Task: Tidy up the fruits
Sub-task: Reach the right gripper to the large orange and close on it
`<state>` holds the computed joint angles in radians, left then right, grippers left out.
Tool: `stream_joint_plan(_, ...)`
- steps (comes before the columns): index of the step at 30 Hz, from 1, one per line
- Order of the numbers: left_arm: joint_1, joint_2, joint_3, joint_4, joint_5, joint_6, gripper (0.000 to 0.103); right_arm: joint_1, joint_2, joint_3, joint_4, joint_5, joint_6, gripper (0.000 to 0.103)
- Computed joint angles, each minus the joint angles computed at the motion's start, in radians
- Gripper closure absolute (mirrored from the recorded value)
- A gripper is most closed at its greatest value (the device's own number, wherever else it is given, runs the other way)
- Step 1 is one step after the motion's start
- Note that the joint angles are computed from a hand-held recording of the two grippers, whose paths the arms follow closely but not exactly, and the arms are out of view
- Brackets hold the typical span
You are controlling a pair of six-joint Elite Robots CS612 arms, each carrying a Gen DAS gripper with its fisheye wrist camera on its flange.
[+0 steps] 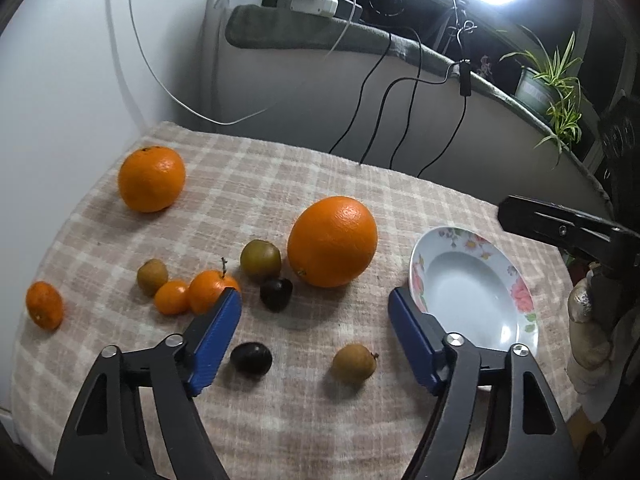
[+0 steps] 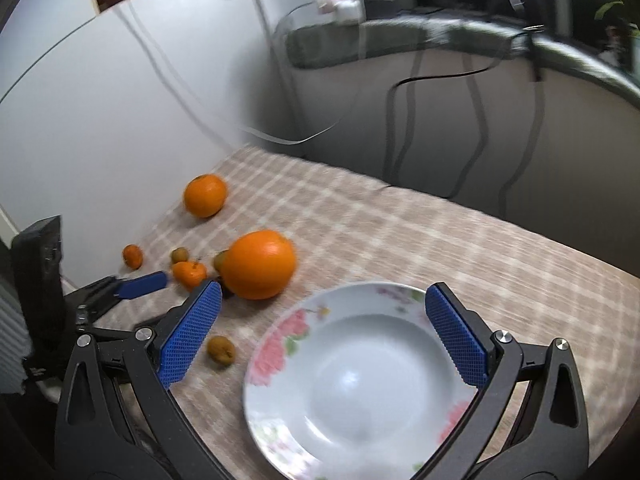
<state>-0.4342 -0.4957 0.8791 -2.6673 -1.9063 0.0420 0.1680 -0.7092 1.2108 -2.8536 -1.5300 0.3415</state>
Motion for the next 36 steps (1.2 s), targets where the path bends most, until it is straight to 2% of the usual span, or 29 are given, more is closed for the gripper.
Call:
stream_joint_plan(6,-0.005,0.026,-0.048,0.040,0.006,0.011,0.032,-0.008,0.071,-0.134,0.130,0.105,-0.037,0.000)
stream_joint_plan(12,-0.006,0.049,-0.088,0.078,-0.002,0.002,0.035,-0.012,0.127,-0.230,0.229,0.168,-0.049,0.000)
stream_joint_plan(28,-0.003,0.106,-0.191,0.159,-0.056,-0.042,0.035,-0.023,0.216,-0.388,0.379,0.321,-0.082,0.000)
stream_joint_plan(33,-0.005,0.112,-0.204,0.162,-0.053,-0.046,0.036,-0.024,0.228,-0.407,0.413,0.337,-0.083,0.006)
stream_joint_plan(35,-0.005,0.115,-0.207,0.163,-0.053,-0.046,0.038,-0.026,0.233,-0.413,0.422,0.351,-0.073,0.016)
stream_joint_plan(36,-0.006,0.117,-0.212,0.166,-0.054,-0.045,0.038,-0.028,0.237,-0.418,0.431,0.365,-0.067,0.016)
